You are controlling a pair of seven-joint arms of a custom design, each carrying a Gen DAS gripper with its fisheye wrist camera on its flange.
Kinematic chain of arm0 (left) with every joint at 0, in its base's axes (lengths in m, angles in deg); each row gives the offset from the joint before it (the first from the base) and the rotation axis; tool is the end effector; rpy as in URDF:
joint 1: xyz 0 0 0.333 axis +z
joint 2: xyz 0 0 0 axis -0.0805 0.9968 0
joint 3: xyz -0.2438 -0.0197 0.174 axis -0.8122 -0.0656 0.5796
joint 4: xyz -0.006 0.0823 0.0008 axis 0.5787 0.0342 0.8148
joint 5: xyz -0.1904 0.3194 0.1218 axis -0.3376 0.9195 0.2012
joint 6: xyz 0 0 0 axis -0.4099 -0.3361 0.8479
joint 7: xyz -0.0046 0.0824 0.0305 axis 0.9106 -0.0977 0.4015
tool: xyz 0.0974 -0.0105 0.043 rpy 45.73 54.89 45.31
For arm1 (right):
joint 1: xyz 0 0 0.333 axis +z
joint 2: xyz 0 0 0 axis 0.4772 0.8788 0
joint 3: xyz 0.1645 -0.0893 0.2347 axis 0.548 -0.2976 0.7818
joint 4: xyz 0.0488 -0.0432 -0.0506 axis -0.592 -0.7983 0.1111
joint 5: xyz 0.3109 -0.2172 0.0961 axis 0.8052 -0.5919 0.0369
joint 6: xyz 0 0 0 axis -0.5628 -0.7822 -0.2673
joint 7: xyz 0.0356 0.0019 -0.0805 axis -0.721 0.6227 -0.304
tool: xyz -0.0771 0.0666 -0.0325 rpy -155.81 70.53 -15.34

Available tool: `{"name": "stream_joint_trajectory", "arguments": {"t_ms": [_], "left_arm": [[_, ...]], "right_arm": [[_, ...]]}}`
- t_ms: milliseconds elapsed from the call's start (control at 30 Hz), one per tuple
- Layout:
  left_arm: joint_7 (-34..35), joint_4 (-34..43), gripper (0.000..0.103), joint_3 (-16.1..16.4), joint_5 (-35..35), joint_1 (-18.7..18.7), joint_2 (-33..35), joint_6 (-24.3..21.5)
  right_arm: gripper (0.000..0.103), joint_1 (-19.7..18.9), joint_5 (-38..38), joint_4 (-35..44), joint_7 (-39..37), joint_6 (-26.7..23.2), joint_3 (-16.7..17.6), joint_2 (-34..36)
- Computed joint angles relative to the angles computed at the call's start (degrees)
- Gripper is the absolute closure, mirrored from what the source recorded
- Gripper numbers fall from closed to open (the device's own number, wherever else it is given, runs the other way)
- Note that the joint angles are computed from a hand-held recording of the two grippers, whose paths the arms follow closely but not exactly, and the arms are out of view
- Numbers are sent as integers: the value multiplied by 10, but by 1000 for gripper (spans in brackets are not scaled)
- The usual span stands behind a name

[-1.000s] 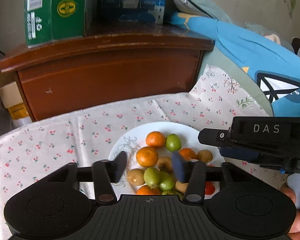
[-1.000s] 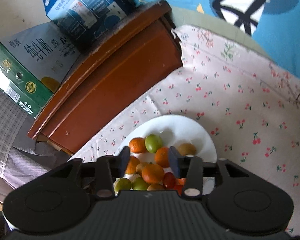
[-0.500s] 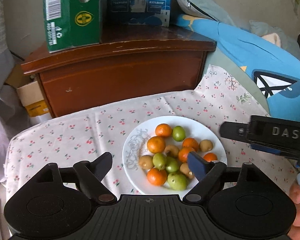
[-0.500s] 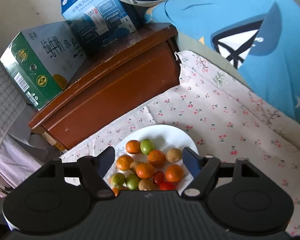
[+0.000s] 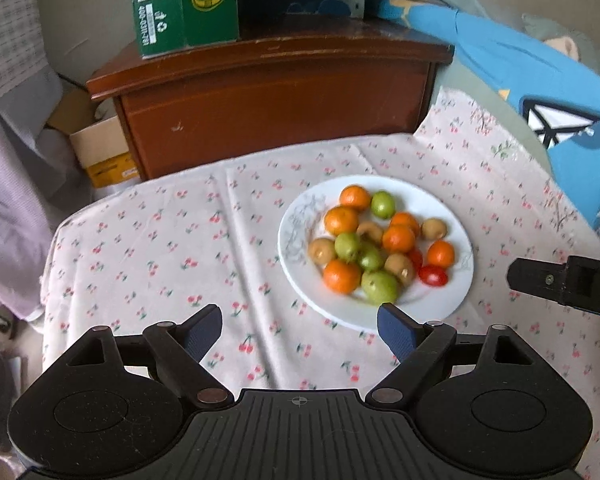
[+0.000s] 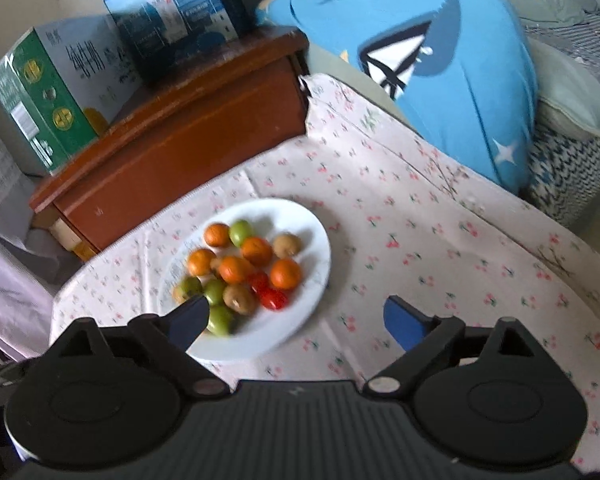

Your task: Organize fruits

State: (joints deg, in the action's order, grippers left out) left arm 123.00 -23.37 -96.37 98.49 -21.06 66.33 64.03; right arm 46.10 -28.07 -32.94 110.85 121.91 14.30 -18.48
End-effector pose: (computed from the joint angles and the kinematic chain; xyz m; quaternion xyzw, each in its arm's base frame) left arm 0.6126 -0.2517 0.5387 -0.7222 0.5976 -0.2156 0.2737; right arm 0.6589 0.2519 0.5467 -0.6453 0.7002 -0.1360 0.2737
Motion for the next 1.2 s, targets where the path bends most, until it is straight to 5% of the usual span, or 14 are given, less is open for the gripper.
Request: {"name": "stream_joint_trajectory", "arguments": {"t_ms": [1200], "left_arm": [[-27, 72, 14, 15, -27, -20, 59, -100]], "right_arm": [[3, 50, -101, 114, -18, -138, -20, 85]]}}
